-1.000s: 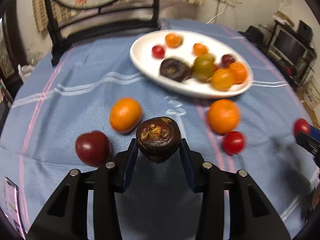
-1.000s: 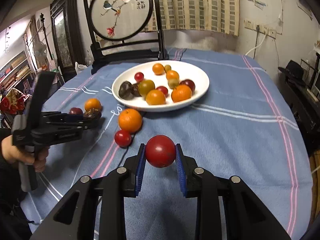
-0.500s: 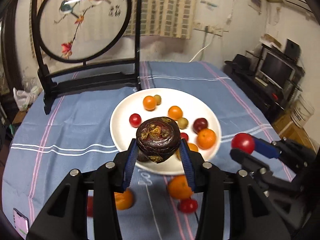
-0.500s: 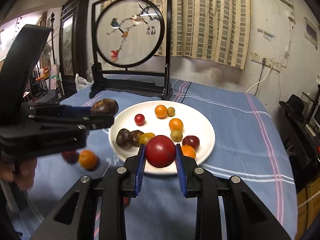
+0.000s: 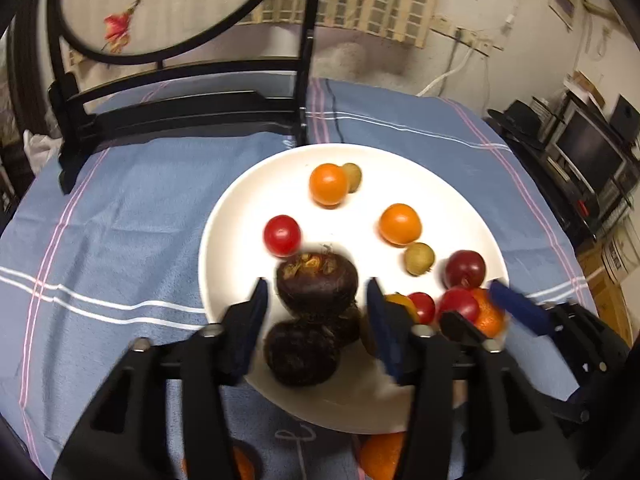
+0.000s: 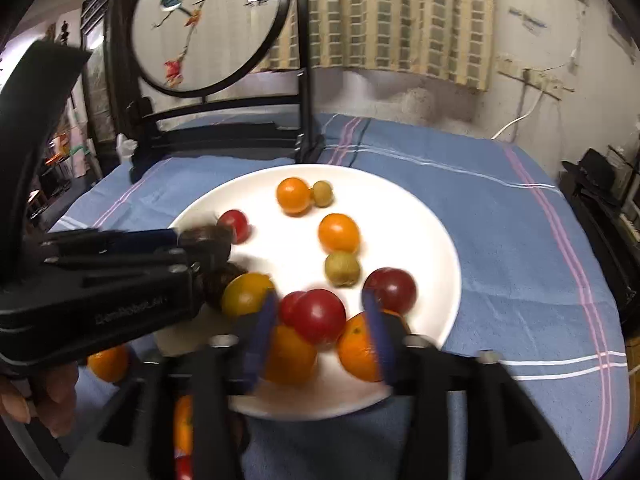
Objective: Organize fruits
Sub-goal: 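Lower both held fruits onto the white plate and open both grippers, then grasp the dark red plum with the left gripper while the right gripper grasps a cherry tomato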
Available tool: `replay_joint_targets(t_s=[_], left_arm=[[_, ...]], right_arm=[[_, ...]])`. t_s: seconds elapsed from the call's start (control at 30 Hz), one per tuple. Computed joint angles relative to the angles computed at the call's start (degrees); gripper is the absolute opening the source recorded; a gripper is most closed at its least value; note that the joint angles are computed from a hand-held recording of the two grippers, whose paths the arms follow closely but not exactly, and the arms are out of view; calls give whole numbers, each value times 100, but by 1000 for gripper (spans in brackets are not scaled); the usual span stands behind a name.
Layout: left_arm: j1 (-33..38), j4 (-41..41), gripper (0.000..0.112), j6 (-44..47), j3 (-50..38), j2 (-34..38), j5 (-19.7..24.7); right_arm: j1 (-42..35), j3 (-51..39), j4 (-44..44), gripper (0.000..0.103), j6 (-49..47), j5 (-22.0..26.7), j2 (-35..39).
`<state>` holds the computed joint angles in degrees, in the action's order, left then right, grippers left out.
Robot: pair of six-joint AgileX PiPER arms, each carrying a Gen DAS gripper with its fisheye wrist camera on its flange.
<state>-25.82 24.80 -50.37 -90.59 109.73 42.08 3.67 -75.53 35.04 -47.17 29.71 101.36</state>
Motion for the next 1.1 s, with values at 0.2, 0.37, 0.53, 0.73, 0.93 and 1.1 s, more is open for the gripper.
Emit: replay_joint_targets(t_s=[0.2, 0.37, 0.53, 0.73, 0.93, 1.1], left_arm=[[-133, 455, 66, -301, 672, -577, -96], [-428, 806, 74, -770, 1567, -1290, -116], [-789, 1261, 79, -1508, 2558, -2014, -142], [-1163, 1490, 80, -2259, 3566, -2684, -204], [-1374, 1634, 80, -2731, 4270, -3034, -344], [-1409, 1660, 80, -2824, 4573, -3161, -432]], right_arm=[[-277, 352, 391, 55, -576, 317, -390], [-564, 779, 466, 56, -809, 634, -783], [-667, 1385, 437, 56, -1068, 826, -1287], [-471, 1995, 147, 56, -1029, 812, -1739], [-197, 2326, -9, 56, -850, 709, -1894], [119, 2350, -205, 56, -567, 529, -1809]])
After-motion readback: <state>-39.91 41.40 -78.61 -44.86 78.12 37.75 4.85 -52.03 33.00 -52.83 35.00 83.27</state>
